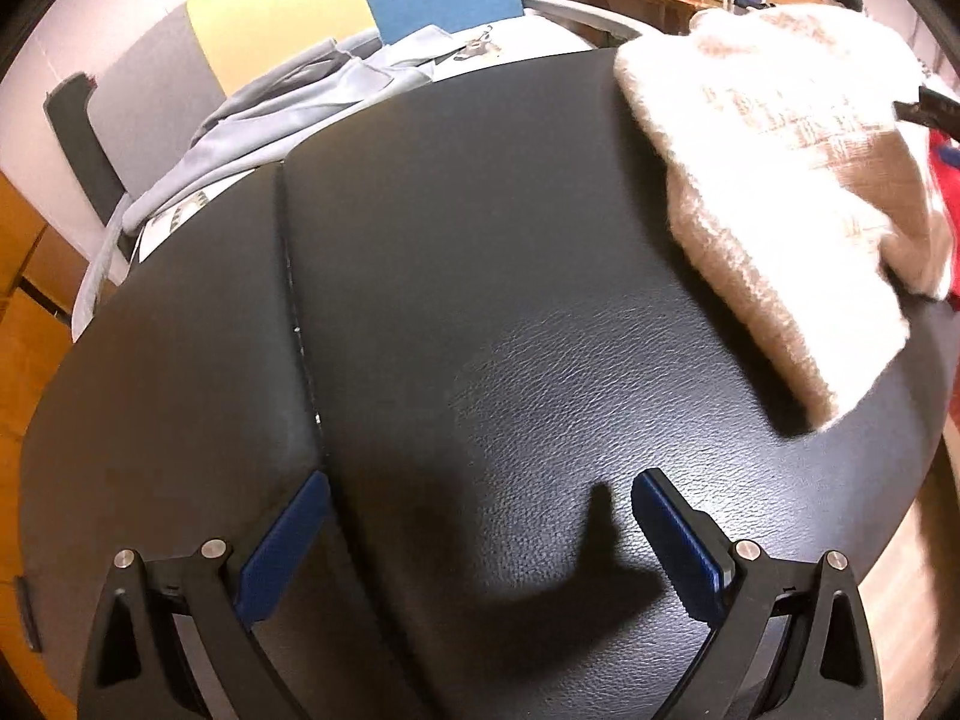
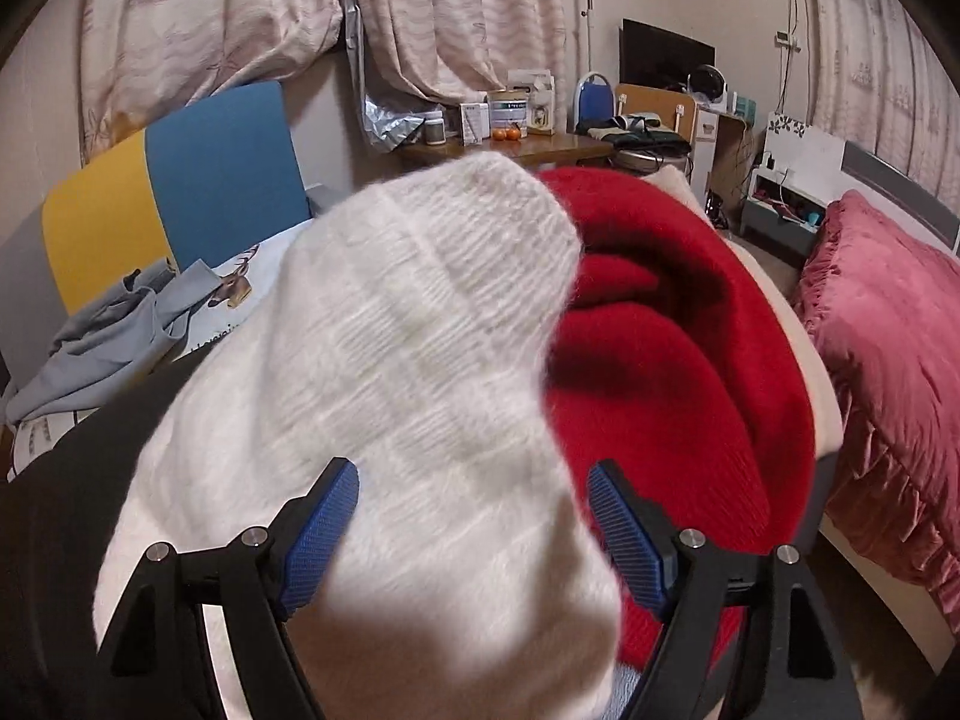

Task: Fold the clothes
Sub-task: 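Reach the right gripper into the cream sweater and grasp it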

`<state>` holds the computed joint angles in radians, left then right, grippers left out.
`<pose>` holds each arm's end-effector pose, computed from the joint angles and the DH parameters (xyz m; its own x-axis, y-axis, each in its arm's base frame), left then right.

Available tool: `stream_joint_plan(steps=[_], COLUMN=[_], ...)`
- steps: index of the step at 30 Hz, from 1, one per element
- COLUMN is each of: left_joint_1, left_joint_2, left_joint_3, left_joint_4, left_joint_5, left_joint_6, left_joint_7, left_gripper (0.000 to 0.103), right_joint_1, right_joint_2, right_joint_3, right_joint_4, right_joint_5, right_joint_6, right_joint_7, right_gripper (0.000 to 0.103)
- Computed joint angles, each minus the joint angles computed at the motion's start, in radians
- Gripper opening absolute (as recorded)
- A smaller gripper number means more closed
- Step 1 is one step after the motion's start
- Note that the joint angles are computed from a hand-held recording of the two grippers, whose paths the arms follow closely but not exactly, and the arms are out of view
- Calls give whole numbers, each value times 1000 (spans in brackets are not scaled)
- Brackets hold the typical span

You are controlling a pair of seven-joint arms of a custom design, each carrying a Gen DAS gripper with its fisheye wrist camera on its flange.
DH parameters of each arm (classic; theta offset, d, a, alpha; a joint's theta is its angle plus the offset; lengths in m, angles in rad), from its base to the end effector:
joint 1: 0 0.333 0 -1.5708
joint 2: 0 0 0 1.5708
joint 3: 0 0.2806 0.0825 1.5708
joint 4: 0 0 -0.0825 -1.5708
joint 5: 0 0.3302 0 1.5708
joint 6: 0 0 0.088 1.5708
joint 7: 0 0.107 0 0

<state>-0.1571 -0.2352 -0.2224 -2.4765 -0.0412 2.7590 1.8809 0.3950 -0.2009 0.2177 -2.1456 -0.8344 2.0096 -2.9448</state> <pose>0.4222 -0.1691 0.4325 -0.5735 -0.8018 -0.1681 -0.6730 0.5781 -0.4614 0.4027 0.2354 0.4973 -0.7027 -0.7090 -0.0589 -0.4628 0.5184 -0.7191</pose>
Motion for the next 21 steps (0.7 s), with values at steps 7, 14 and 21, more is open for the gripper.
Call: stream_joint_plan(steps=[7,14,21], left_joint_1=[2,-16,-46], left_joint_2=[63,116,204], left_joint_3=[-43,-32,-28], left_joint_4=[58,114,226], left_joint_5=[100,136,202], left_joint_6=[-56,-72,-102], left_joint_7=[-193,-264,-345], left_gripper=[102,102,102], right_joint_1=[-35,-56,-51], right_joint_2=[5,11,14], right_joint_3=[-51,-45,-25], right_joint_4=[-39,-83,-64], right_joint_5=[65,51,51], right_joint_6=[114,201,238], right_joint_7=[-108,-55,-18], right_gripper=[83,88,26])
